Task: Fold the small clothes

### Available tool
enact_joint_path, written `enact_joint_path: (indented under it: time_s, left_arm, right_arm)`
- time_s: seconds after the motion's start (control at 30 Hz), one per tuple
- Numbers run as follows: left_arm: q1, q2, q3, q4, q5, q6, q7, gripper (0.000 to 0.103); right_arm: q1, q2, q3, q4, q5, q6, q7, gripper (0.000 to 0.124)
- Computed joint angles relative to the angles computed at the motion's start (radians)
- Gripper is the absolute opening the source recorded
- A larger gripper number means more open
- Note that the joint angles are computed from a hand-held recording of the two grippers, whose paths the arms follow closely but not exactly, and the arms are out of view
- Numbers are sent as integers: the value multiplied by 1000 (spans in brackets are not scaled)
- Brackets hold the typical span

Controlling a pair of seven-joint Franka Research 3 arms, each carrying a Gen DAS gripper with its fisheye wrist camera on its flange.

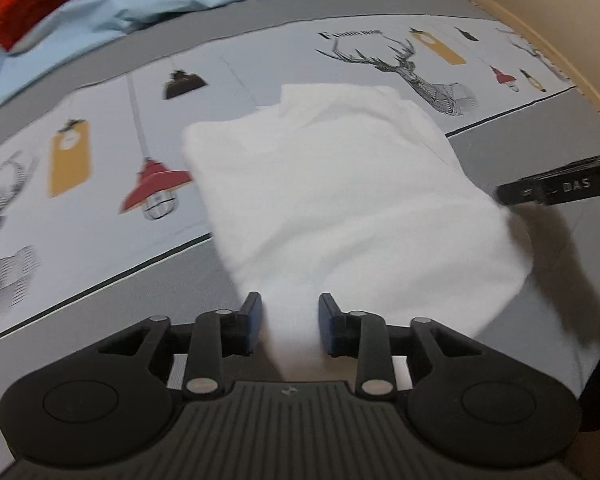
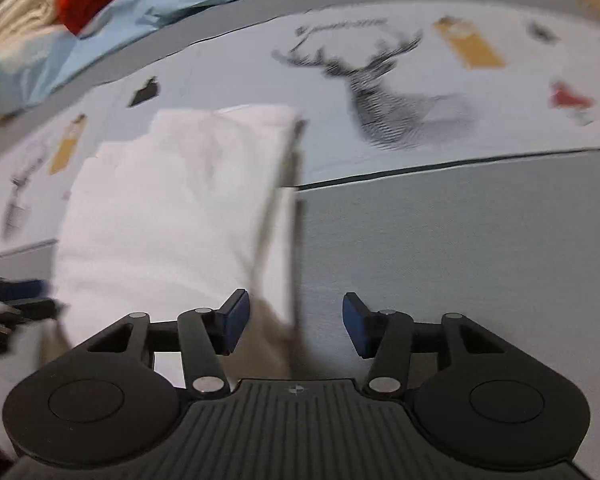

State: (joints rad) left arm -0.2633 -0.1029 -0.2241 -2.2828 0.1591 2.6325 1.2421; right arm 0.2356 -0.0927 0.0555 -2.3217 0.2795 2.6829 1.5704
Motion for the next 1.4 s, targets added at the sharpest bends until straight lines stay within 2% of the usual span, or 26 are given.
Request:
enact_joint_path:
  time_s: [0.07, 0.13, 0.17, 0.2, 0.23, 0.27, 0.37, 0.43, 0.53, 0.6, 0.63, 0.7, 0.73, 0.87, 1.03, 1.4]
  left_arm:
    - [8, -59, -23, -4, 91, -41, -90, 63]
    - [5, -151, -44, -41, 145, -43, -167, 74]
    - [9, -207, -63, -75, 186, -21, -225, 79]
    - [20, -242, -92, -90, 235, -13, -294, 81]
    - [35, -287, -126, -112, 290, -5, -376, 83]
    - [47, -331, -159, -132, 338, -1, -454, 84]
    - [31, -431, -214, -174, 388, -22, -619, 84]
    - [12, -478, -253, -189, 394, -74, -714, 84]
    - [-27, -524, -292, -222, 405, -127, -842, 86]
    - [-74, -523, -284, -252, 380, -141, -891, 88]
    - [-99, -514, -276, -260, 363, -164, -895, 88]
    - [-125, -470, -257, -237, 344, -230, -878, 88]
    - [-125, -462, -249, -236, 356, -231, -885, 88]
    - [-98, -459, -243, -246, 422, -218, -960, 89]
    - [-119, -455, -188, -270, 388, -144, -983, 89]
    - [-113, -431, -197, -258, 402, -121, -982, 91]
  right_arm:
    - [-17, -77, 9, -57, -83, 44, 54, 52]
    - [-9, -163, -2, -115, -43, 103, 28, 55]
    - [-5, -196, -4, -140, -27, 133, 15, 62]
    - [-2, -245, -2, -180, -16, 172, 6, 68]
    - [-5, -297, 9, -219, -16, 204, 7, 81]
    - [-8, -349, 22, -256, -19, 230, 10, 89]
    - [11, -508, 41, -365, -13, 279, -5, 91]
    - [14, -592, 64, -427, -14, 298, -2, 94]
    - [-25, -687, 140, -502, -33, 313, 49, 97]
    - [-36, -732, 172, -541, -37, 291, 98, 97]
    - [-25, -738, 170, -544, -37, 253, 115, 97]
    - [-15, -751, 176, -546, -55, 208, 135, 97]
    - [-22, -749, 192, -546, -78, 207, 139, 97]
    - [-12, -735, 201, -542, -127, 202, 145, 97]
    - [-6, -699, 209, -523, -159, 184, 172, 97]
    - [19, -656, 196, -506, -188, 193, 180, 97]
